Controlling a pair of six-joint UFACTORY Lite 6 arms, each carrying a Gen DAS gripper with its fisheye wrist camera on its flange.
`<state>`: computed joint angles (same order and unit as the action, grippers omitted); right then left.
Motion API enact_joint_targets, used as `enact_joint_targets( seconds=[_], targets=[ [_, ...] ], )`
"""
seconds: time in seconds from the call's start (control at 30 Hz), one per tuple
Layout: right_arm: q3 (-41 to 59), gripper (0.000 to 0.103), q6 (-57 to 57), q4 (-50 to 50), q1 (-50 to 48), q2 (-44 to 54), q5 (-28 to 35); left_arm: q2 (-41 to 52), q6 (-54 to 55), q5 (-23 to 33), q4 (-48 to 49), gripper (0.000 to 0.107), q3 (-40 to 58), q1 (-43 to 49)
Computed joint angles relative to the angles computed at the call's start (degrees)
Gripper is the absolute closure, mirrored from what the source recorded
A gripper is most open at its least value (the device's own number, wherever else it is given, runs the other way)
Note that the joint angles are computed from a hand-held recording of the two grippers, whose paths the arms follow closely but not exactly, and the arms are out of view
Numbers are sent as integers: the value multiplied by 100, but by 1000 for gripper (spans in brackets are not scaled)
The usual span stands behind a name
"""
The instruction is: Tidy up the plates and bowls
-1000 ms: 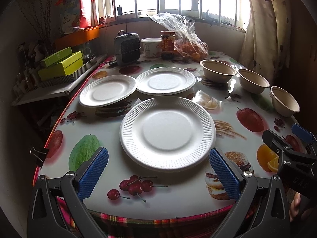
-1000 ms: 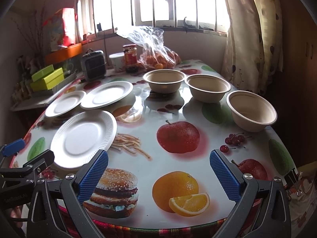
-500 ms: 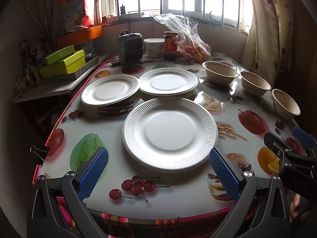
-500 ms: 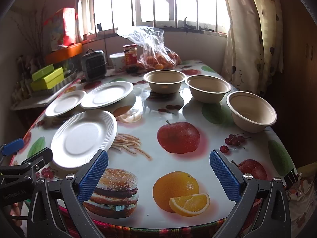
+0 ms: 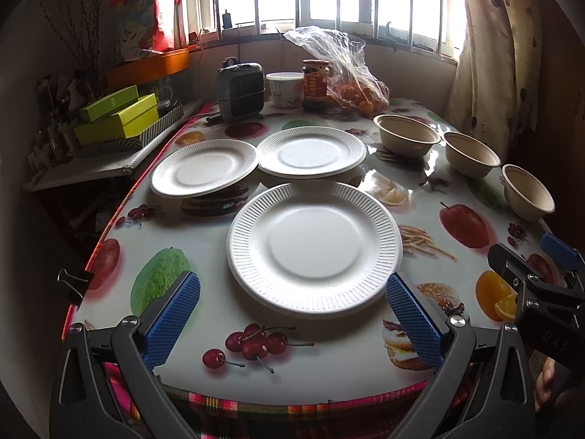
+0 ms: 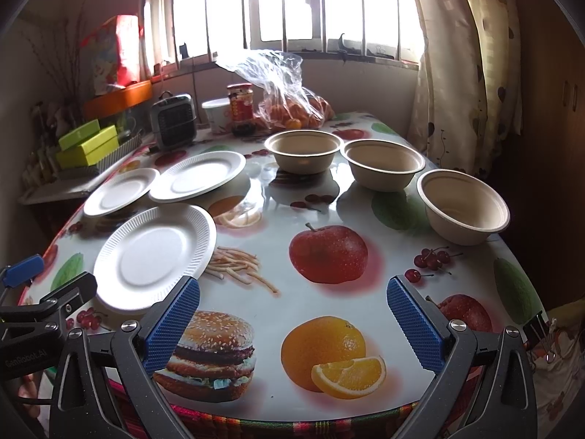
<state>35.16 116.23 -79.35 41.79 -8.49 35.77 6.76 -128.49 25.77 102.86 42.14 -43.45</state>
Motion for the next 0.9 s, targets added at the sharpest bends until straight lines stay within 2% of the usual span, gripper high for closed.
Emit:
enact_joint_targets(
  seconds=[0.9],
  targets=[
    [139, 0, -184, 11, -97, 57, -62, -42, -19, -88, 100, 5, 12, 95]
  ],
)
